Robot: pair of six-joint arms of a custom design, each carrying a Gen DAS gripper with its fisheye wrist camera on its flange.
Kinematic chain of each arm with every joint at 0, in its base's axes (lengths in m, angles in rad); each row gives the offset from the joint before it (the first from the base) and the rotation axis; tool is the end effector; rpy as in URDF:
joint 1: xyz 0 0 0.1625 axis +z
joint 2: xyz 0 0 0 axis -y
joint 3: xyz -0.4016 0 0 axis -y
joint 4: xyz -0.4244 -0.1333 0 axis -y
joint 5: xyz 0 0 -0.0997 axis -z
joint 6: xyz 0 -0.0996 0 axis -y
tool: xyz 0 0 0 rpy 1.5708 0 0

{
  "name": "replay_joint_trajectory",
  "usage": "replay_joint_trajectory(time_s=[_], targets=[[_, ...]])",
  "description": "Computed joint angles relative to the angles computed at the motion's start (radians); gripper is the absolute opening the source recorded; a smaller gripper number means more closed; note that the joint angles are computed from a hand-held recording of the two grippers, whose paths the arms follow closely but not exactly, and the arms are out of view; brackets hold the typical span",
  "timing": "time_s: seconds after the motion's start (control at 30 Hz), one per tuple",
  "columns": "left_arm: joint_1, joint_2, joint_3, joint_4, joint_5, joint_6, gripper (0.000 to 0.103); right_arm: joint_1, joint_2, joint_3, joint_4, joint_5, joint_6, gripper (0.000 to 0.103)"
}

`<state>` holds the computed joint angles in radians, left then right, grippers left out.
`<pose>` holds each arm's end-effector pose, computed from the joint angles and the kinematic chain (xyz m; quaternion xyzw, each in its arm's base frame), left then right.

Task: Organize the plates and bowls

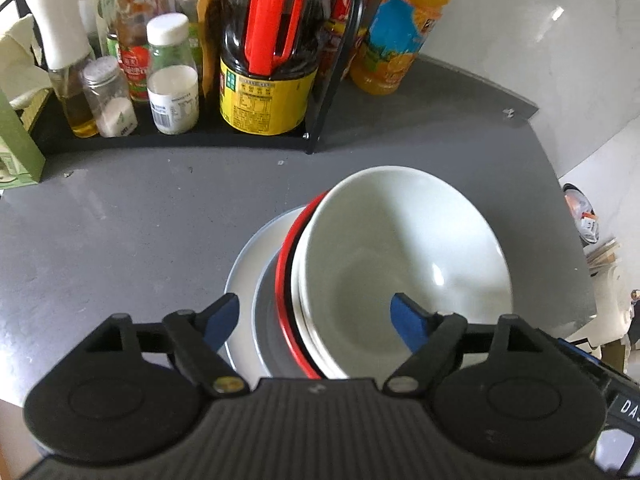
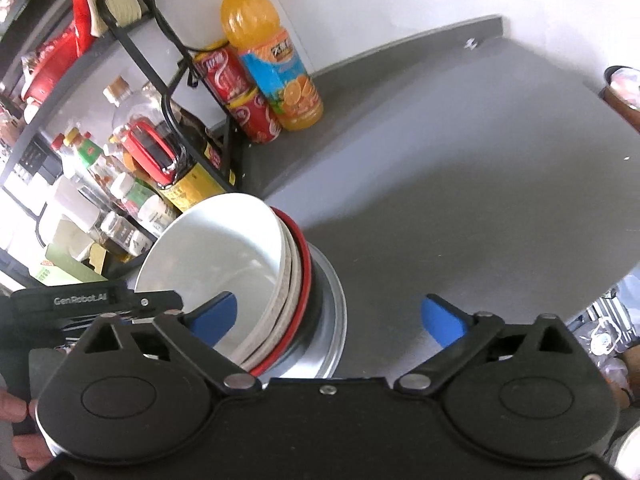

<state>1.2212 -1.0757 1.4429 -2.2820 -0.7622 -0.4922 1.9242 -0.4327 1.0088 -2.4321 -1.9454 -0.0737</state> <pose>-0.0482 -0.7317 0.3324 -0.1317 0.8987 -0.3020 0.2895 0.3824 -0.7567 0.0388 0.1802 -0.9561 0.1640 0.1631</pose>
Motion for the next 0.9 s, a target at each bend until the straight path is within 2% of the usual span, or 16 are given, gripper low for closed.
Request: replay_joint_trajectory(time_s=[0.27, 0.5, 0.6, 0.67, 0.9], targets=[[-0.061, -0.101, 0.131, -0.055, 0.053, -0.011, 0.087, 0.012, -0.124, 0.187, -0.13, -0.008, -0.042, 0.103], [-0.119, -0.187, 0.253, -0.111, 0.043, 0.036, 0.092, 0.034, -0.227, 0.337, -0.233, -0.039, -0.049, 0.103], [-0.146, -0.226, 0.312, -0.155, 0.032, 0.059, 0.097, 0.046, -0.261, 0.393, -0.282, -0.076, -0.053, 0.103], [-0.164, -0.244, 0.345, -0.181, 0.044, 0.077, 0.099, 0.056, -0.281, 0.429, -0.317, -0.111, -0.051, 0.103], [-0.219, -0.316, 0.445, -0.235, 0.098, 0.091, 0.103, 0.077, -0.355, 0.542, -0.378, -0.156, -0.022, 0.103]])
